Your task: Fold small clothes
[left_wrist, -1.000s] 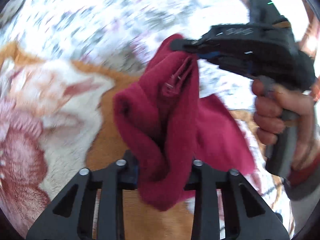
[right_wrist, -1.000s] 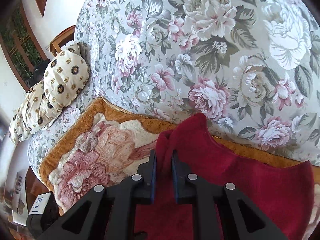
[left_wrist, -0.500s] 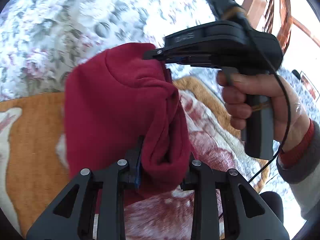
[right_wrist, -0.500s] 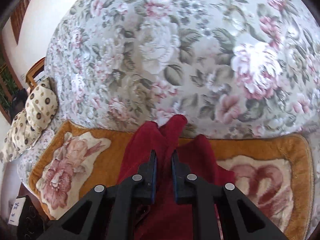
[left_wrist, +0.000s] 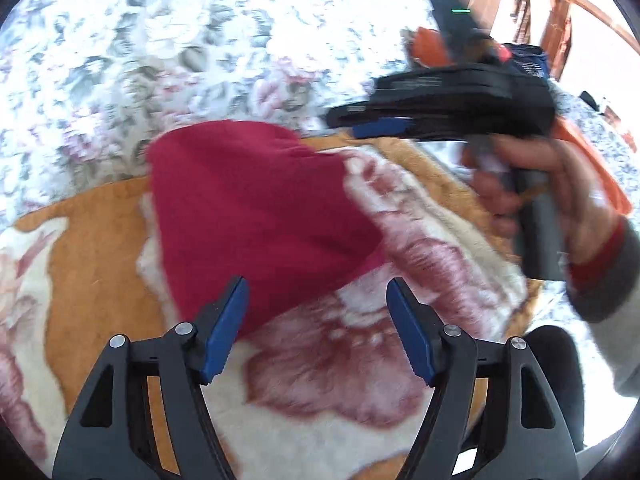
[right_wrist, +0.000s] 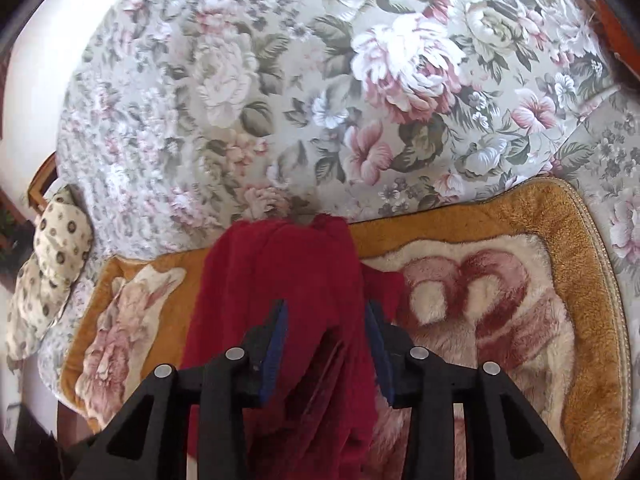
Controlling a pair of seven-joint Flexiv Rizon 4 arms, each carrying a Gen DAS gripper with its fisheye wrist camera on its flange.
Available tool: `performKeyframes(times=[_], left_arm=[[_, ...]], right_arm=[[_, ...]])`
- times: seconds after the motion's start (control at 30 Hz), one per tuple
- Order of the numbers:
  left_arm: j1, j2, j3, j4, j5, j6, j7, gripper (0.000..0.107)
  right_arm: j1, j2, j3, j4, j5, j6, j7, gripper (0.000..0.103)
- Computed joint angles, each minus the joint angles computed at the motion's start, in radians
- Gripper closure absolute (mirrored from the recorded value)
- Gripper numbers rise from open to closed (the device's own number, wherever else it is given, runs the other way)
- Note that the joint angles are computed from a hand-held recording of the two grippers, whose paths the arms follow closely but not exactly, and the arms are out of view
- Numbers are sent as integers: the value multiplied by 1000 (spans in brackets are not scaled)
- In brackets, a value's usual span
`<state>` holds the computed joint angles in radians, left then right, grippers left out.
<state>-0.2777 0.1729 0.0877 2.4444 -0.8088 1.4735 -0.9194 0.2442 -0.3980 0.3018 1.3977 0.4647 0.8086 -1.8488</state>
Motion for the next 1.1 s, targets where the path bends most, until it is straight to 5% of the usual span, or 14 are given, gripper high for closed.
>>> performKeyframes(times=[0.1,0.2,0.23,0.27,0.37,0.5,0.6,0.77,0.9,1.07,1.1], left_arm=[[81,0,-4,23,121,-8,-120,35],[80,-20,12,16,98,-5,-129,35],[73,-16,15,23,84,-4,-123,35],[70,-21,17,18,71,-5,-112,35],[77,-34,16,17,62,-17,-110,35],[123,-34,-2,13,145,-43,-164,35],[82,-31,8,14,54,-6,-105,35],[26,-26,22,11,-14,106,-66,35],[106,-55,1,-16,128,86,-197,35],[204,-92,-17,-54,311,32,-357,35],[219,-102,-18,-63,337,19,-387,35]], right_arm=[[-13,83,23,93,26,-21,-57,63],[3,112,24,154,51,-38,-92,66],[12,117,22,179,60,-10,-100,75],[21,122,19,205,67,25,-100,98],[40,143,4,296,60,137,-70,97],[25,117,-2,327,70,137,-25,98],[-14,143,12,299,157,112,-19,97],[44,211,-10,341,51,254,-2,94],[122,156,-59,323,-193,279,166,76],[99,58,-27,228,-203,249,191,77],[103,42,-28,217,-223,260,191,86]])
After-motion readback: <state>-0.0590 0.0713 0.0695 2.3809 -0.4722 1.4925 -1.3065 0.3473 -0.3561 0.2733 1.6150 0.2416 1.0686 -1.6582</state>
